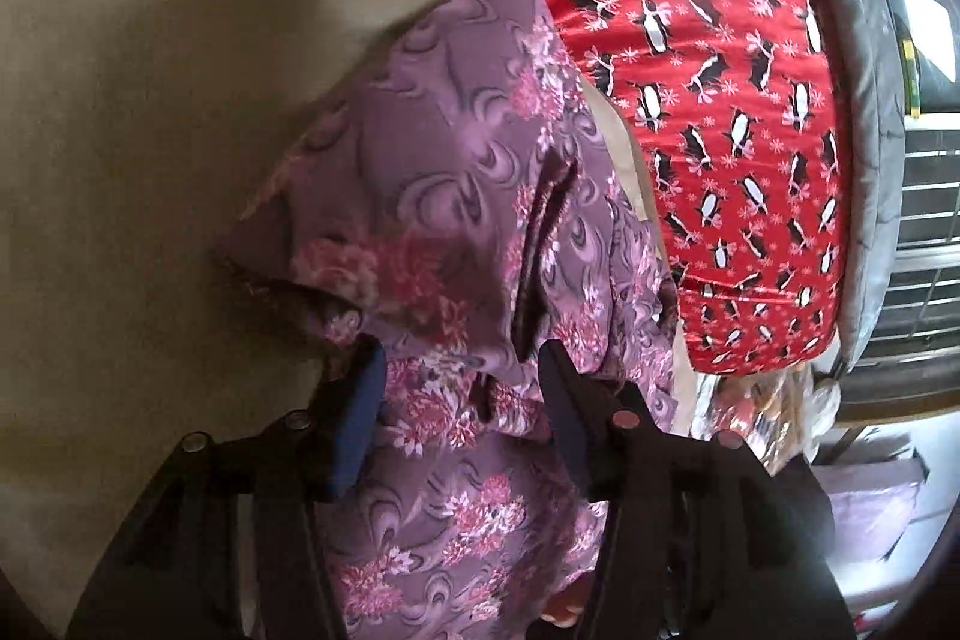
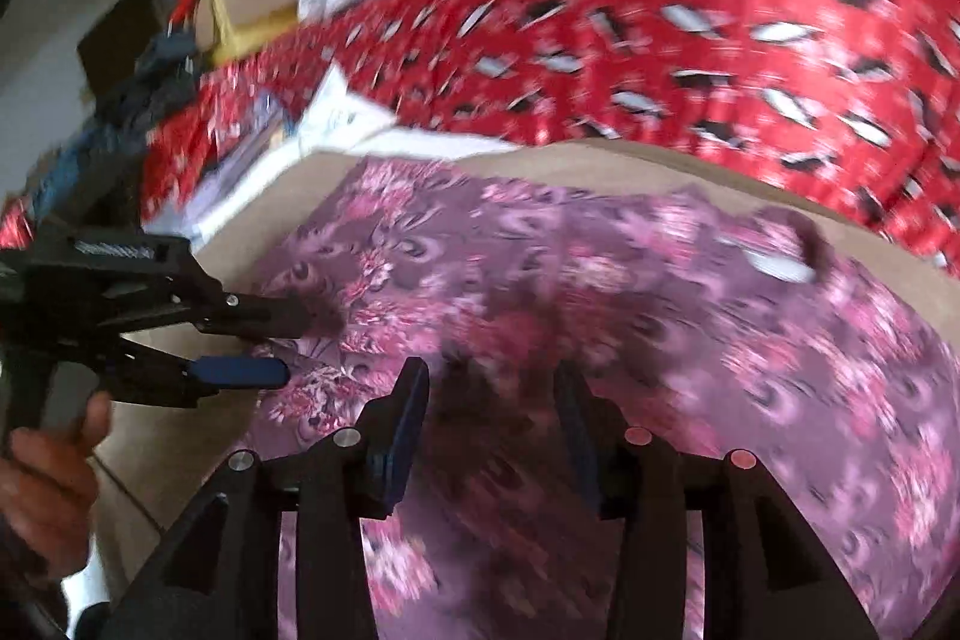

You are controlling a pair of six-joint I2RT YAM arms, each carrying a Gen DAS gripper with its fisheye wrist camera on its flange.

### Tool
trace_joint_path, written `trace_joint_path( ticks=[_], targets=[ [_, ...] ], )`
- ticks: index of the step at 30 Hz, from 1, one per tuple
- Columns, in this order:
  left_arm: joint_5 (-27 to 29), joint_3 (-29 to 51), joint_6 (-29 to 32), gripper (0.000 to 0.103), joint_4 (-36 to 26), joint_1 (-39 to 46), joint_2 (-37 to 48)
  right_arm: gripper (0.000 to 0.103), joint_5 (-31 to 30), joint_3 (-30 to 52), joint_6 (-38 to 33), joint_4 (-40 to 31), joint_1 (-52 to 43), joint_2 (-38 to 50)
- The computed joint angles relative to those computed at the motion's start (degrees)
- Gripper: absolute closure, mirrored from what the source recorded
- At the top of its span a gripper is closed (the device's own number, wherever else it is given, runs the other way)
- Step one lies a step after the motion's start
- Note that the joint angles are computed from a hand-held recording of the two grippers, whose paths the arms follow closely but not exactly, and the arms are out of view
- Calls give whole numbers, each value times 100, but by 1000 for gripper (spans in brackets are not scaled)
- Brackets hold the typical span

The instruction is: Fold small clothes

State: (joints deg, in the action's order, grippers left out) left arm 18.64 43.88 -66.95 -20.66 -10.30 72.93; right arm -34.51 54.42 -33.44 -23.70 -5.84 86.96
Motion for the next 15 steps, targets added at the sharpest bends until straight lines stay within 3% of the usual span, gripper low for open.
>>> trace_joint_path(
  ticks=[2, 3, 4, 6, 10, 15],
  targets=[
    [72, -55, -37, 52, 109, 32, 28, 75, 278, -119, -53, 328, 302, 15],
    [98, -65, -14, 52, 107, 55, 22, 94, 422, -178, -31, 508, 406, 6],
    [83, -45, -4, 52, 100, 30, 28, 95, 365, -125, 5, 514, 382, 38],
    [11, 10, 12, 52, 103, -9, 84, 95, -421, 33, 339, 364, -49, 64],
    [-93, 15, -92, 52, 122, -150, 128, 95, -1910, 891, 762, -674, -1364, 555],
    [-555, 211, -250, 52, -46, -662, 415, 95, -2467, 2344, 341, -2426, -2867, 1962]
  ],
)
